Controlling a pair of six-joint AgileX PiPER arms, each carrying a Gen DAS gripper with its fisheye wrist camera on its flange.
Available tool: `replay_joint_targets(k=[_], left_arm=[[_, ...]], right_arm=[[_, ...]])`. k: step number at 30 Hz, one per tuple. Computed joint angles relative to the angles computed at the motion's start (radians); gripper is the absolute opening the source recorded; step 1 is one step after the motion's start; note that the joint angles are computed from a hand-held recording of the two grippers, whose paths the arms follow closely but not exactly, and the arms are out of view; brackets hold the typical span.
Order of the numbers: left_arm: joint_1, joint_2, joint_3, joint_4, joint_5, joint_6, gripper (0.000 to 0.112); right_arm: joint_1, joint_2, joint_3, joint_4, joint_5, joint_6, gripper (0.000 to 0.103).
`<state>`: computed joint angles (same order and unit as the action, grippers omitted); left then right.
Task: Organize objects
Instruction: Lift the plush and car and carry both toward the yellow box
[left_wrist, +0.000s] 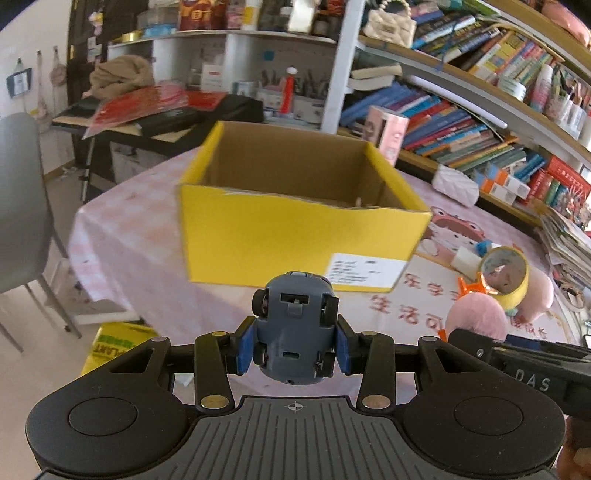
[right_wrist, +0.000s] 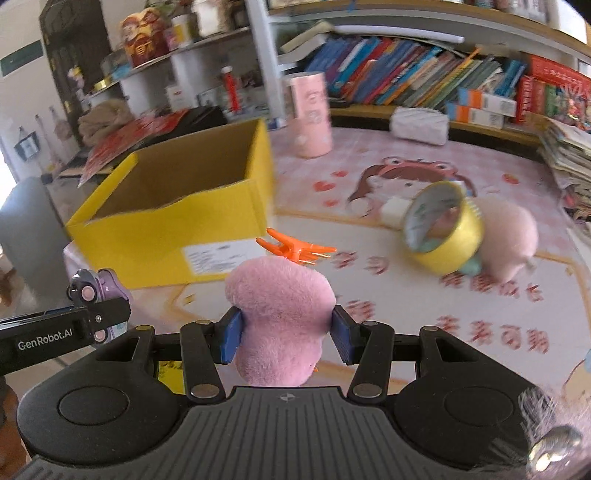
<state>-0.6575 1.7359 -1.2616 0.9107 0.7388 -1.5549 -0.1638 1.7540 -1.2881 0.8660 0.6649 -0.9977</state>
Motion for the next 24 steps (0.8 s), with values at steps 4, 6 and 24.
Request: replay_joint_targets(k=[4,6,24], left_arm=[[0.002,-0.075,0.096,0.036,-0.010,-0.039,0.040],[-0.001,-0.108,0.139,0.054,-0.014,-0.057,0.040],[-0.001,-0.264,0.317,0.143,-0.060,-0.115,0.040]], right_arm=[[0.060,-0.067,0.091,-0.008,-0.035,0.017,0.047],[0.079,-0.094,0.125,-0.003,-0.051,0.019,0.047],[0.180,-0.236,0.284,-0.005,-0.159,0.085,0.047]])
